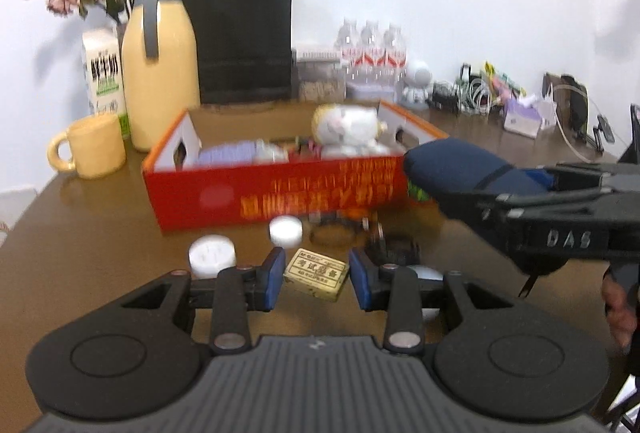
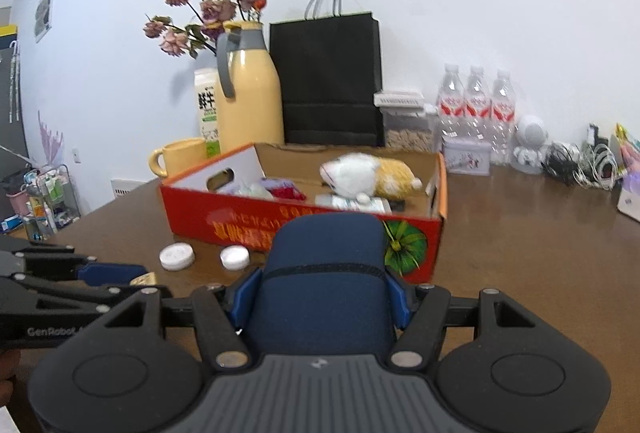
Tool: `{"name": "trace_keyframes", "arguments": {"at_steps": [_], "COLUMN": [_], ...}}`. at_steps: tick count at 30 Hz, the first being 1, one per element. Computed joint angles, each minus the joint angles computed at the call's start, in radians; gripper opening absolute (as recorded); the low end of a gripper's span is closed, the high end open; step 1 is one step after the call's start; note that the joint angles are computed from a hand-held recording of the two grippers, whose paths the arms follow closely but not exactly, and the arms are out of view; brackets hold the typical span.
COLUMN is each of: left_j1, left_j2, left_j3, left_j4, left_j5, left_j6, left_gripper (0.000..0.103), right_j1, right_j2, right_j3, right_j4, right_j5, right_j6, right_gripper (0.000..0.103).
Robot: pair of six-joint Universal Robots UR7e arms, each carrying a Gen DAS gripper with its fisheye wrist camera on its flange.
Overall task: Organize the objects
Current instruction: 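Carry the yellow box and navy case into the box while both grippers open to release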
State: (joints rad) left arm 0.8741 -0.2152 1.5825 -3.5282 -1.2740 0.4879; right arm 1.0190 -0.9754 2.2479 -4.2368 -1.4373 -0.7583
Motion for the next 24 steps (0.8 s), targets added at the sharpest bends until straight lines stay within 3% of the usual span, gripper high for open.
{"name": "trace_keyframes", "arguments": {"at_steps": [13, 24], "left_j1": [0.004, 0.037], "left_j2": [0.087, 0.234], "left_j3": [-0.291, -0.657], "left_j4": [0.026, 0.209], "left_j5": [-0.003, 0.029], "left_j6": [0.034, 0.016], "left_gripper": [0.036, 0.036], "right_j1": [0.123, 0.187], "right_j2": [0.021, 0.109], "right_j3": [-0.213, -0.493], "right_j4": [0.176, 0.430], "right_j5": [-0.052, -0.139], "right_j6": [-0.028, -0.013], "right_gripper": [0.062, 0.062]}}
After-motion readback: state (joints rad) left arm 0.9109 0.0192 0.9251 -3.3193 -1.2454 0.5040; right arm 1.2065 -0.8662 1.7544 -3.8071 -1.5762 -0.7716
